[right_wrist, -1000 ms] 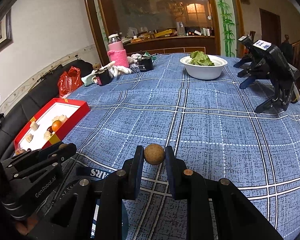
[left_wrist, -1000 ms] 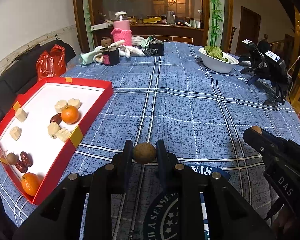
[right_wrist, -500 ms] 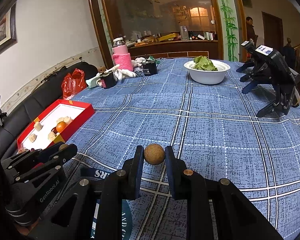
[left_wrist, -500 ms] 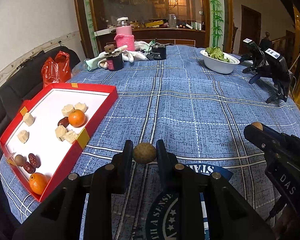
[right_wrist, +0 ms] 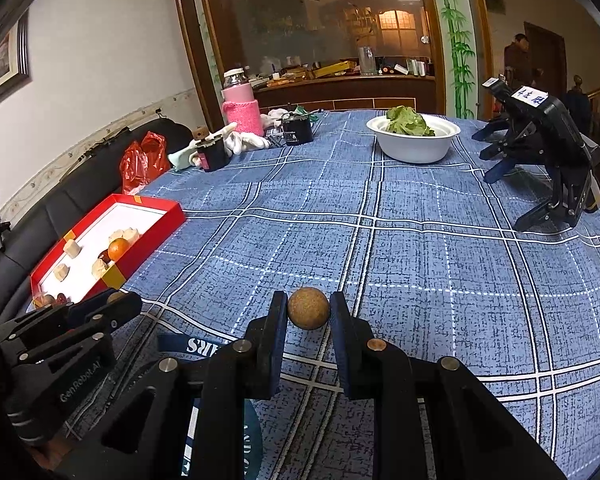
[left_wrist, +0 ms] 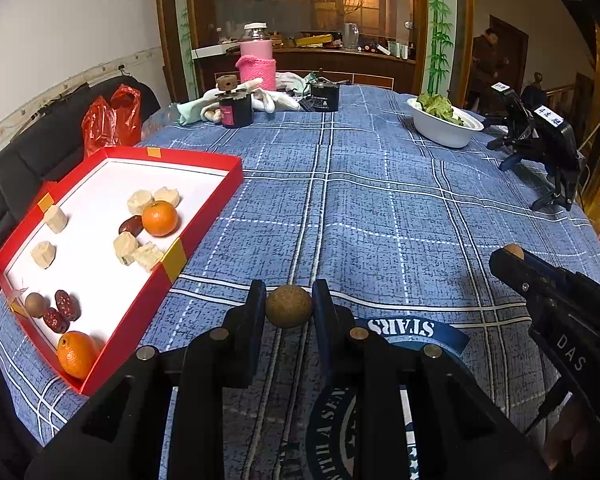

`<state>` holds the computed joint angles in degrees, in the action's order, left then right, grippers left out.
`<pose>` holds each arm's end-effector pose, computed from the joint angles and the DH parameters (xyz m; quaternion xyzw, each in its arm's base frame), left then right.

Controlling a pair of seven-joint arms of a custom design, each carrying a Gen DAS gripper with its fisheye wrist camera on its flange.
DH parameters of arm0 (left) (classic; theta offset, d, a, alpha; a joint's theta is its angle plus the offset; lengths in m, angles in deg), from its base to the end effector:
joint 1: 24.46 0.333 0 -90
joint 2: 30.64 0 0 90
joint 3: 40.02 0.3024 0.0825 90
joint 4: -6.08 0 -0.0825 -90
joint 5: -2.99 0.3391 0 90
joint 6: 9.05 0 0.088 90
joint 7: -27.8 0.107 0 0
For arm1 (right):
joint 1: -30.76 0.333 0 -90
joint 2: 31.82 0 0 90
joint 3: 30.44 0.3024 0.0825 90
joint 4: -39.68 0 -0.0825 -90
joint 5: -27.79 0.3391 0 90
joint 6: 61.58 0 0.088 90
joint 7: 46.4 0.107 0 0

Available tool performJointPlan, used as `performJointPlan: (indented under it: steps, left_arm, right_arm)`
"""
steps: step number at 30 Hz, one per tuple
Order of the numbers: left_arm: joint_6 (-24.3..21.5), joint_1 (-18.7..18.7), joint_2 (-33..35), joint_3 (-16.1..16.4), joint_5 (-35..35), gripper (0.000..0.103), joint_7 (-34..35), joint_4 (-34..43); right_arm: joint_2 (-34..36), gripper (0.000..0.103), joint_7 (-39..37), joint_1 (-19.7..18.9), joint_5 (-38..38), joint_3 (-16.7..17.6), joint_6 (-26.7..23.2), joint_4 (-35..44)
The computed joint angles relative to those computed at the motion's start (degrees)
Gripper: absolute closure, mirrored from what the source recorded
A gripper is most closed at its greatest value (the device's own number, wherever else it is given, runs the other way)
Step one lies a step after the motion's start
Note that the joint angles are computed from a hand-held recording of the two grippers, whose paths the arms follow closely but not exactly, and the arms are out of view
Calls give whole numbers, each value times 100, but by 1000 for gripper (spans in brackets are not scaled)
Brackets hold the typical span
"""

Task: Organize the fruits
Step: 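Lift both brown nuts with both tools above the table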

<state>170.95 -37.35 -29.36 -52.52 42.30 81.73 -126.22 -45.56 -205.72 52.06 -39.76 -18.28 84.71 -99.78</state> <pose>0.4426 -0.2712 0.4356 -0.4698 0.7898 -0.3284 0.2183 0.3648 0.2595 0.4361 -0.4897 0.7598 -0.3000 0.3049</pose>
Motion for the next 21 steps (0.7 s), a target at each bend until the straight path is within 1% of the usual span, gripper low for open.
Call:
performJointPlan:
  steps: [1, 3, 4, 6, 11, 12, 13, 14, 16, 17, 21]
  left_arm:
    - [9, 13, -11, -9, -116, 82, 98, -23]
    - [35, 43, -50, -52, -615, 82, 513, -105]
    - [38, 42, -64, -39, -614, 82, 501, -115]
    - [72, 48, -107, -40, -974, 82, 788, -179]
    - [165, 71, -159, 40, -1285, 82, 1017, -269]
    - [163, 65, -161, 47, -1419, 82, 1133, -290]
    - [156, 39, -164, 44, -1713, 82, 1389, -319]
    - [164, 32, -168, 49, -1814, 82, 1478, -346]
    - [173, 35, -153, 52, -1783, 82, 1478, -358]
    - [174, 19, -155, 42, -1921, 82, 1605, -374]
    - [184, 0, -150, 22, -1991, 82, 1693, -386]
  right_arm:
    - [0, 81, -6, 2, 15, -1, -12, -1]
    - [11, 81, -31, 9, 50, -5, -25, 6]
    - [14, 81, -48, 12, 66, -4, -38, 10]
    - [30, 81, -95, 21, 99, -4, -59, 28]
    - [110, 81, -322, 66, 215, -3, -125, 116]
    - [137, 81, -378, 77, 234, -3, -138, 143]
    - [156, 81, -426, 88, 249, 0, -160, 166]
    - [166, 81, -453, 95, 254, -2, -169, 178]
    - [168, 81, -462, 102, 267, -12, -164, 179]
    - [159, 81, -445, 100, 269, -19, -157, 167]
    - [145, 81, -451, 97, 273, -27, -148, 149]
